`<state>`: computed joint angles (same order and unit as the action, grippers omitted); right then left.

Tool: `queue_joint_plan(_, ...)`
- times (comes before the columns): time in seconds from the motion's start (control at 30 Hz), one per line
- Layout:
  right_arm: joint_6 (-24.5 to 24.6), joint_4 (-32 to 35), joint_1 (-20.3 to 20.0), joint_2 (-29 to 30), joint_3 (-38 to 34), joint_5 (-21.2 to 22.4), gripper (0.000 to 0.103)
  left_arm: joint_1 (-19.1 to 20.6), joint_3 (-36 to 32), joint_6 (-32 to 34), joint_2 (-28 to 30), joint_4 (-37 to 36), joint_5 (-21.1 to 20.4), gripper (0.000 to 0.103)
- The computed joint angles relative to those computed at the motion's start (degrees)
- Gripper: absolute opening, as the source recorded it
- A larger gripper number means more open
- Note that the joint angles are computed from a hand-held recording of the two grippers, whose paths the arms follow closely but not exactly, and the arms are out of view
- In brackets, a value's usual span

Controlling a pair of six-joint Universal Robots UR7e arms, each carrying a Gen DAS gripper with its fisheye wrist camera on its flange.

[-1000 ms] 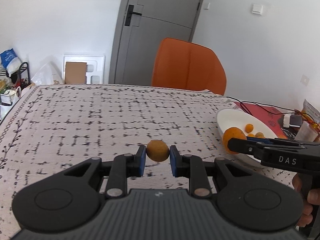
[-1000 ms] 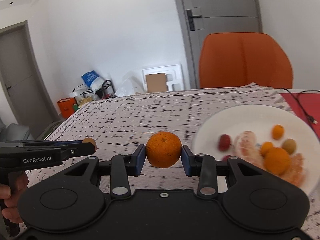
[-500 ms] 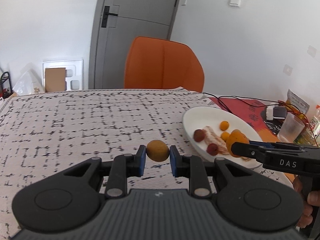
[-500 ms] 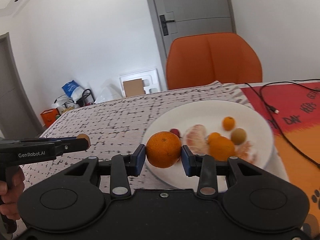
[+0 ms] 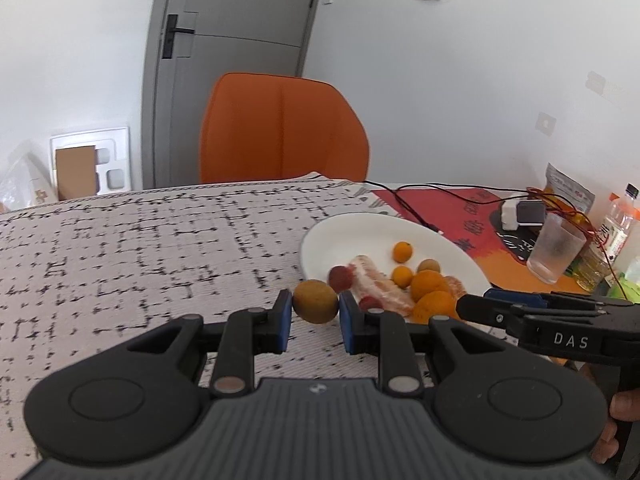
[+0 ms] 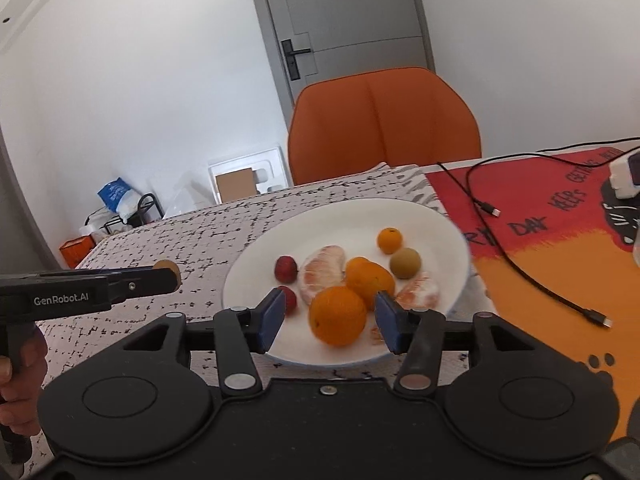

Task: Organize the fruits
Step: 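Carry the orange and yellow fruit into the white bowl and open both tools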

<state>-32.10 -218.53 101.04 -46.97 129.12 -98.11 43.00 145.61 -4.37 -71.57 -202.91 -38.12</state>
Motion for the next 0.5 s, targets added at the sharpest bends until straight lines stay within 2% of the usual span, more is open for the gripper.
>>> queue_joint_plan(0.27, 0.59, -1.31, -0.86, -0.72, 1.11, 0.26, 0.052, 0.12, -2.02, 1.32, 2.55, 0.27, -2.05, 0.024)
queue_joint_plan(0.5, 1.08, -2.04, -1.60, -1.12, 1.55, 1.51, 0.054, -0.74, -3.52, 1.82, 3.99, 1.46, -2.23, 0.024)
